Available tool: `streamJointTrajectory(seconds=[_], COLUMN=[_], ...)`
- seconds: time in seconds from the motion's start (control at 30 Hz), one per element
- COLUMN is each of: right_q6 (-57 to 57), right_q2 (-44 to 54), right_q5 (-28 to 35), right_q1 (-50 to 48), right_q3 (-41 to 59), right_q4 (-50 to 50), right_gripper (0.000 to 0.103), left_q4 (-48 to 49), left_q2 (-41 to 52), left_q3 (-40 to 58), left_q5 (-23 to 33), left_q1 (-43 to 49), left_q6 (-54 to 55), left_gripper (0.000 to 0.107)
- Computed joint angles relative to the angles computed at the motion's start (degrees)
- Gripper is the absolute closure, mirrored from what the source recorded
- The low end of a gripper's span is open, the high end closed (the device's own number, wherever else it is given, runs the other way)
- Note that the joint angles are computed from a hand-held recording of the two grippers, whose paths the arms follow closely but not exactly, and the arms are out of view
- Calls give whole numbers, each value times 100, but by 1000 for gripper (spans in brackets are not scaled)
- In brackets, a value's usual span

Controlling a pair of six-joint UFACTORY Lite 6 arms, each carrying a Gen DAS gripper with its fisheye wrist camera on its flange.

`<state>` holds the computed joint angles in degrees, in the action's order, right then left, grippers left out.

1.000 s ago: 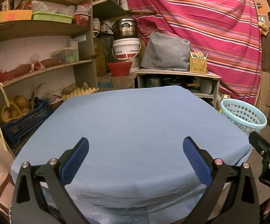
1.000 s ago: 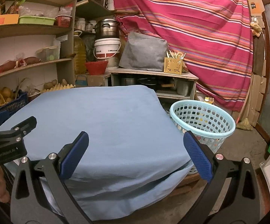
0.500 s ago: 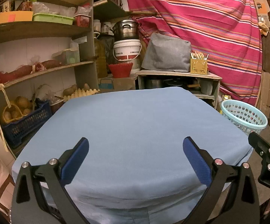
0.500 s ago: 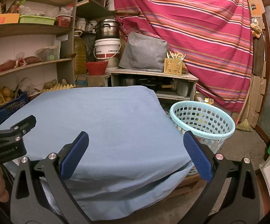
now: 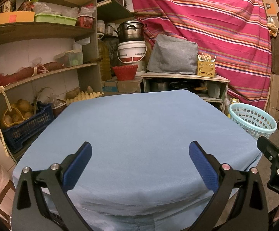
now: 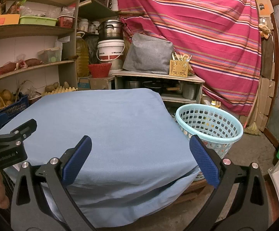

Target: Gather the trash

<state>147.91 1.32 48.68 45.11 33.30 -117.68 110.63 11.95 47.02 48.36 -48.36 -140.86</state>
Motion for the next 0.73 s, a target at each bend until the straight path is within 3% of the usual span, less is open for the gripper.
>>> streamJointTrajectory(seconds=[0.73], right_q6=[25], right_q2=[14], right_q5=[17], right_q1=[-9], right_q3=[2], right_q4=[-23], right_gripper=[4], left_q4=[-22], left_q2=[-166], left_q3=[-100], left_q5=[-75], left_q1=[70], left_q6=[71], left_gripper=[9])
